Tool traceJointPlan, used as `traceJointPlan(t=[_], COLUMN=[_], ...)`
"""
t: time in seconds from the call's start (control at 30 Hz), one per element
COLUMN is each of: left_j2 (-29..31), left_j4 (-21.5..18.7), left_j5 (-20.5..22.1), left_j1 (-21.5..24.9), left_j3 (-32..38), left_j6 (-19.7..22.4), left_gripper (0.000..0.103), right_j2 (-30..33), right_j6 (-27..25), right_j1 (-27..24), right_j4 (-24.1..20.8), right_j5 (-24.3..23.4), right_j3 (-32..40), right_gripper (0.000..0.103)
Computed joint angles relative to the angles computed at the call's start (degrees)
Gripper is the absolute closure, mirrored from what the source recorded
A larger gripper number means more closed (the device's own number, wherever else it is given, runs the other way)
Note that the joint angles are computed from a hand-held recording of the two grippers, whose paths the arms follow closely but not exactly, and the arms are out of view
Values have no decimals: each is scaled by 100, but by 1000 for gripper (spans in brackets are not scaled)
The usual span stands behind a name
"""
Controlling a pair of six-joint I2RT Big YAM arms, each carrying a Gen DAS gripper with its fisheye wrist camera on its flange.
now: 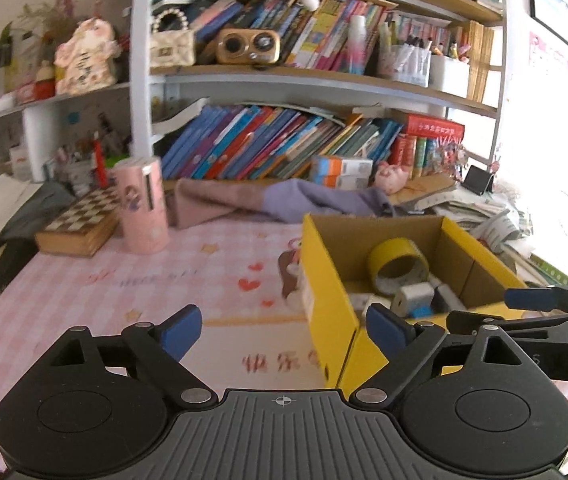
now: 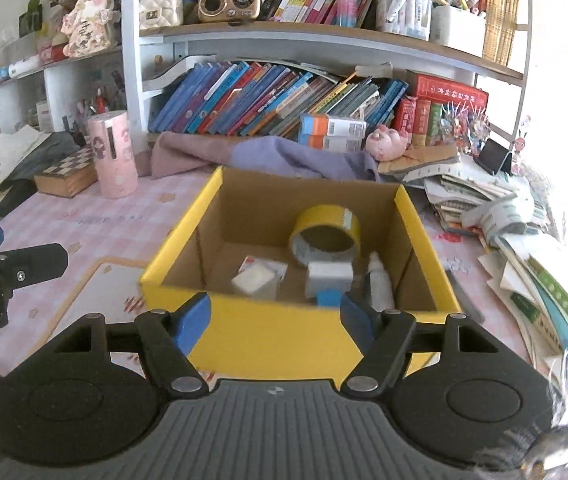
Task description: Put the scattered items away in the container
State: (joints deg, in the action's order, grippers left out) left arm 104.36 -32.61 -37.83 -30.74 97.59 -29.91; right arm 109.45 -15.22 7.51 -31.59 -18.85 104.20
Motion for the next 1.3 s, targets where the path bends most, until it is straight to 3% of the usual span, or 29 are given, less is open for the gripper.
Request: traceJointPlan(t=[0.27,0.57,1.1,1.3], left_j2=[-485,-857,-1089,-1117], left_j4=[-243,-536,-935,-881], left_j5=[-184,-423,-287,-225], left_j1=[-244,-499,-589,-590], left_j3=[-703,-1218,-1502,-1552], left_j6=[-453,-831,-1218,-1252], left_gripper=[11,11,6,5], right_j2=[-771,-1325,-1654,-1682], right_j6=[43,-26,173,136], right_j1=[39,90,139,130], right_j4=[436,544,229,198], right_j5=[124,94,89,114], right_j3=[-1220,-2072,-2443,-2468], right_gripper=[33,30,26,24])
